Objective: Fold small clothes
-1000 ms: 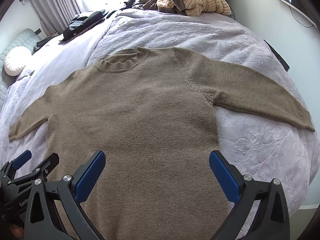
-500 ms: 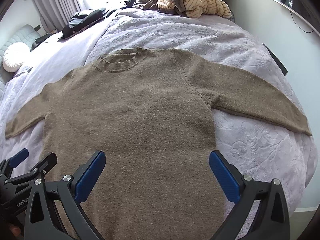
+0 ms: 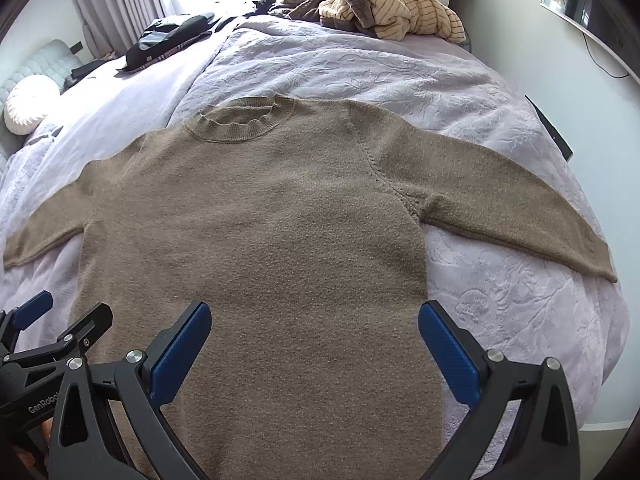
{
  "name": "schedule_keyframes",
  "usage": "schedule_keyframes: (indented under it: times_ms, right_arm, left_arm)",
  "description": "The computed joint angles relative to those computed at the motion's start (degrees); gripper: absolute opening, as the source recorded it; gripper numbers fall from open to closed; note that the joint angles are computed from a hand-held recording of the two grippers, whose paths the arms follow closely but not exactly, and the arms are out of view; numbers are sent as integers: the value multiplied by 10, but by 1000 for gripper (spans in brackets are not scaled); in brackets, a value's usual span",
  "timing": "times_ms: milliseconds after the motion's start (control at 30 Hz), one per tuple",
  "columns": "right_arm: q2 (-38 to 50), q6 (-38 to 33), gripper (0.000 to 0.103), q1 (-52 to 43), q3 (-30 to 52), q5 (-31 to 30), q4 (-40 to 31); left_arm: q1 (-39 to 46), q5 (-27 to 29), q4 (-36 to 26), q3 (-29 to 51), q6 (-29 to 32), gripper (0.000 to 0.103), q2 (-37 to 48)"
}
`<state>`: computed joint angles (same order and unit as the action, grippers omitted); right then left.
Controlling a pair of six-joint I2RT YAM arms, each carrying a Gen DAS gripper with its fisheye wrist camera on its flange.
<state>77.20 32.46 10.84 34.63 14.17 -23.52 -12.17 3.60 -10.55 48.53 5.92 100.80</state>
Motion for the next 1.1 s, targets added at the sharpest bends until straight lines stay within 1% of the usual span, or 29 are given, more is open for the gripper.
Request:
schedule_keyframes:
  times_ms: [300, 733, 1100]
  right_arm:
    - [4, 1, 103, 3, 0, 2, 2]
    - [17, 0, 103, -1, 0, 0, 12]
    - [67, -8, 103, -18, 17, -10, 31]
  left_arm:
    - [6, -9, 4, 5, -4, 103, 9]
    - [15, 15, 2, 14, 11, 103, 28]
    - [17, 26, 4, 32, 25, 103, 48]
